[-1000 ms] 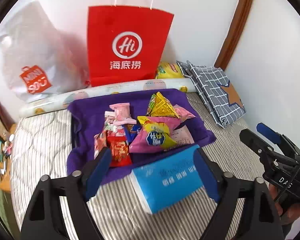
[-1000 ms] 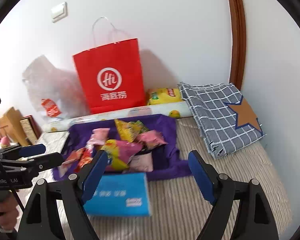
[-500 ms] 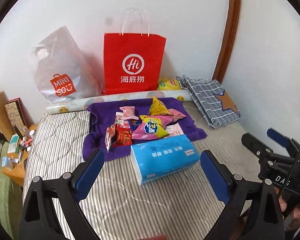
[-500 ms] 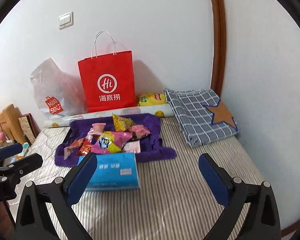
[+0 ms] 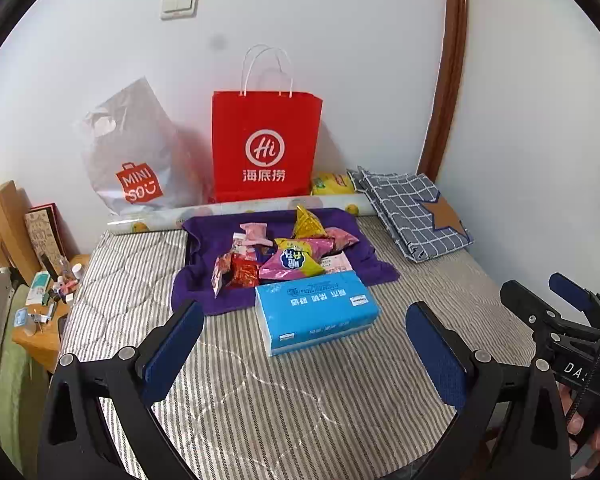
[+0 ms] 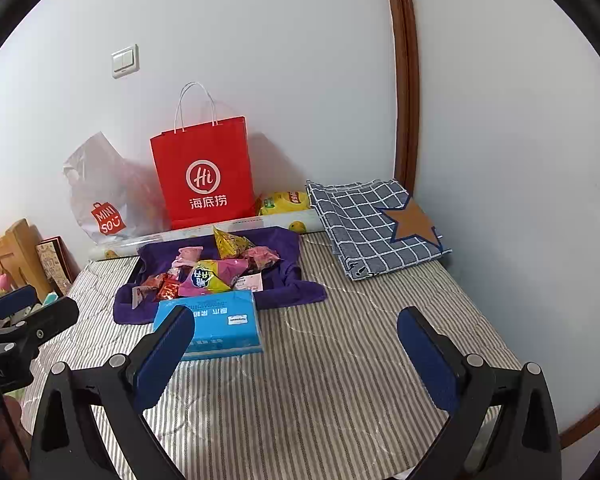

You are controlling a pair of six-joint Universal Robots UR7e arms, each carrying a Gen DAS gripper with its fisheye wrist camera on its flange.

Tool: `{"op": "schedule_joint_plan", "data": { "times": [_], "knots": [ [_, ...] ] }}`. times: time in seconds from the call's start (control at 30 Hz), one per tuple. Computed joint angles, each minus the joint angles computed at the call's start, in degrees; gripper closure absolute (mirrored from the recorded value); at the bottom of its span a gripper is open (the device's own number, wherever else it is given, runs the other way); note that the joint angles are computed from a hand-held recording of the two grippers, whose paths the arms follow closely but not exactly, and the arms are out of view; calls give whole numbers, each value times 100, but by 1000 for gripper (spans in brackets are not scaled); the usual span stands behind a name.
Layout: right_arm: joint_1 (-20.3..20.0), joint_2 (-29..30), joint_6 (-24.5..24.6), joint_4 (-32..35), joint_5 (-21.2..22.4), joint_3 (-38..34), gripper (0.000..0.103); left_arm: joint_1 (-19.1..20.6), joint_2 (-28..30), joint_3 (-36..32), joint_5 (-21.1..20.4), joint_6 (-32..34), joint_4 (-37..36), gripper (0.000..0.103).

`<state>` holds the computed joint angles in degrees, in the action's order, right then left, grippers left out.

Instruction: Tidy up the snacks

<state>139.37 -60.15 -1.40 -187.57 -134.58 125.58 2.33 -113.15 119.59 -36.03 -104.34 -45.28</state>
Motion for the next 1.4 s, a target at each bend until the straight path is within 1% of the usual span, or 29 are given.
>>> {"op": "schedule_joint_plan", "data": {
  "times": [0.2, 0.97, 1.4],
  "knots": [
    [77, -42, 81, 24, -137, 8, 1, -109, 77, -50, -8, -128, 115, 3],
    [127, -113, 153, 49, -176, 43, 1, -187, 160, -114, -42, -255, 207, 3],
    [171, -109, 93, -5, -147, 40, 1, -227, 176, -123, -51, -303, 236, 3]
  ]
}}
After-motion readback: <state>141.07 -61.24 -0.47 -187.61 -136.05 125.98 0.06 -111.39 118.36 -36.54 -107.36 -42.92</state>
